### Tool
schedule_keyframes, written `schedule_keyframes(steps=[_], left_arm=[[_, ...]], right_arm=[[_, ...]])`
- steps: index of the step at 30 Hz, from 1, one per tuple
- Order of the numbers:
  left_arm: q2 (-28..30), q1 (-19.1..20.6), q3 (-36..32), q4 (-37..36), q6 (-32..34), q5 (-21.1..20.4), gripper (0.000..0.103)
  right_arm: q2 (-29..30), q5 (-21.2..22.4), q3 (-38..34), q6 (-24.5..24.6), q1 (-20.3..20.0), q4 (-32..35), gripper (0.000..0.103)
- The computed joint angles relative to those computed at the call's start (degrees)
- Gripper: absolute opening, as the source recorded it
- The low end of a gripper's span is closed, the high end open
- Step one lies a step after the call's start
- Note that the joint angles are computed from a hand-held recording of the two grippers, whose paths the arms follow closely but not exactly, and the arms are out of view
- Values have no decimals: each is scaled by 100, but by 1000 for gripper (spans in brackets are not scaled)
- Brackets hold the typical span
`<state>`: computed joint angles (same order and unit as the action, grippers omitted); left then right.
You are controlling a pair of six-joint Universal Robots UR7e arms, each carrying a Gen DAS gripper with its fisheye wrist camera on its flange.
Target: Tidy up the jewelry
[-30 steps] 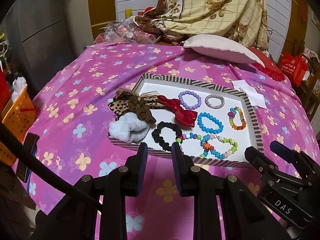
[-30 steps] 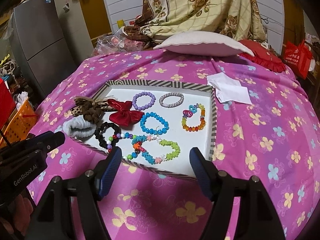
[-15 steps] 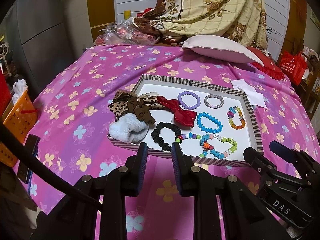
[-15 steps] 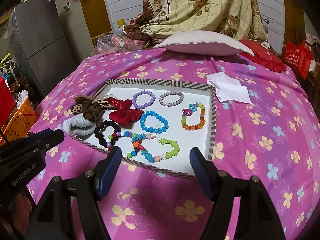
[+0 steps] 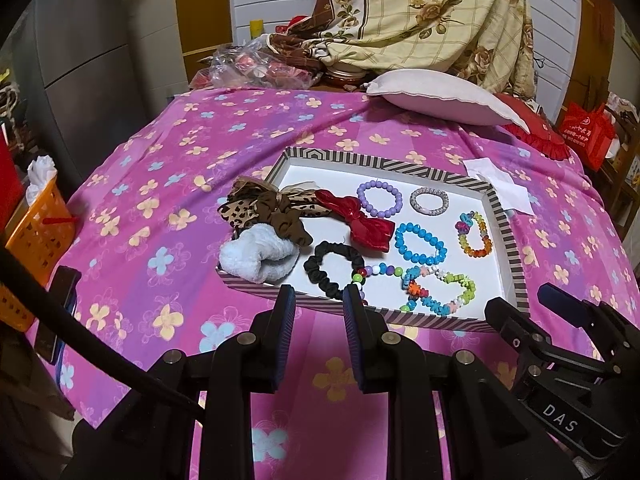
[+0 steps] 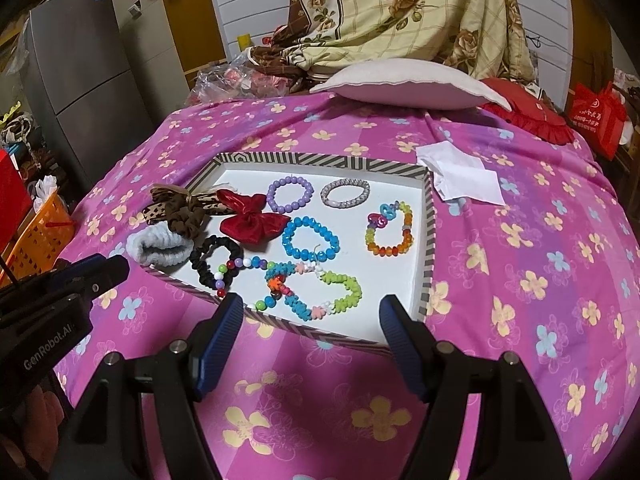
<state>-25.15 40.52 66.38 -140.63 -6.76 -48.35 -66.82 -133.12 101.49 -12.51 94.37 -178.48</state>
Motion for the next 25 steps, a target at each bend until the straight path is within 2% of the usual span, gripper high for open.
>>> schedule_keyframes(steps=[15,18,21,25], left_arm=[[-22,14,61,-54,15,-20,46],[-59,54,172,-342,166,-158,46],[-68,66,232,-513,304,-109,46],[-132,136,249,-388,187,-84,46]], right_arm=[[10,6,17,-5,-9,44,74],[3,29,27,-24,-17,23,74],[-68,49,110,-104,-67,-130,74],[-246,-227,242,-280,-233,-341,76]])
